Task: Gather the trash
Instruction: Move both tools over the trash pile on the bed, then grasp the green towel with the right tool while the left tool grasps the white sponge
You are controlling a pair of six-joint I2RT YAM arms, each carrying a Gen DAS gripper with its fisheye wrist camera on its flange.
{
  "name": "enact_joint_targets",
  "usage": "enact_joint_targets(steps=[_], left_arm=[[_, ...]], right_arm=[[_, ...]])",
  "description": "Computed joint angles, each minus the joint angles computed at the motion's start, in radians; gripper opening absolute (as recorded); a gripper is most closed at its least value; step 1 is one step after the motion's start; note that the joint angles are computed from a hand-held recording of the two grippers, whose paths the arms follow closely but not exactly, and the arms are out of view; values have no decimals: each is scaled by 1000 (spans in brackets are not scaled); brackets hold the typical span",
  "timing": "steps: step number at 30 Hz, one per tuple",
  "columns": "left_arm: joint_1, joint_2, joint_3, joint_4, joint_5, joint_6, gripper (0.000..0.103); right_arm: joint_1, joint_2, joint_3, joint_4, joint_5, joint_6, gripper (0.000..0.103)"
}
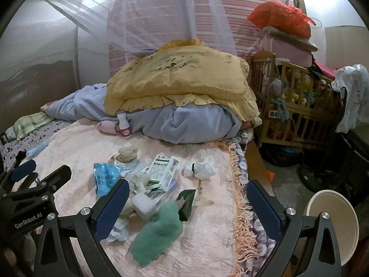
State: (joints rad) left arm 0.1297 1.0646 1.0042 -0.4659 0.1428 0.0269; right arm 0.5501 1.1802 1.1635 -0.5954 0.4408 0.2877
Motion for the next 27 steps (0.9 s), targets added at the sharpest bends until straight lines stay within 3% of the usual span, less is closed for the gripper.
enact_joint_targets(steps=[12, 27], left_arm=[[16, 14, -12, 13, 14, 4, 102], [27, 76, -23, 42, -1, 36, 102]], right_arm=[[6, 12, -7, -1, -19, -24, 101], [-91, 22, -63, -14, -159, -84, 101]])
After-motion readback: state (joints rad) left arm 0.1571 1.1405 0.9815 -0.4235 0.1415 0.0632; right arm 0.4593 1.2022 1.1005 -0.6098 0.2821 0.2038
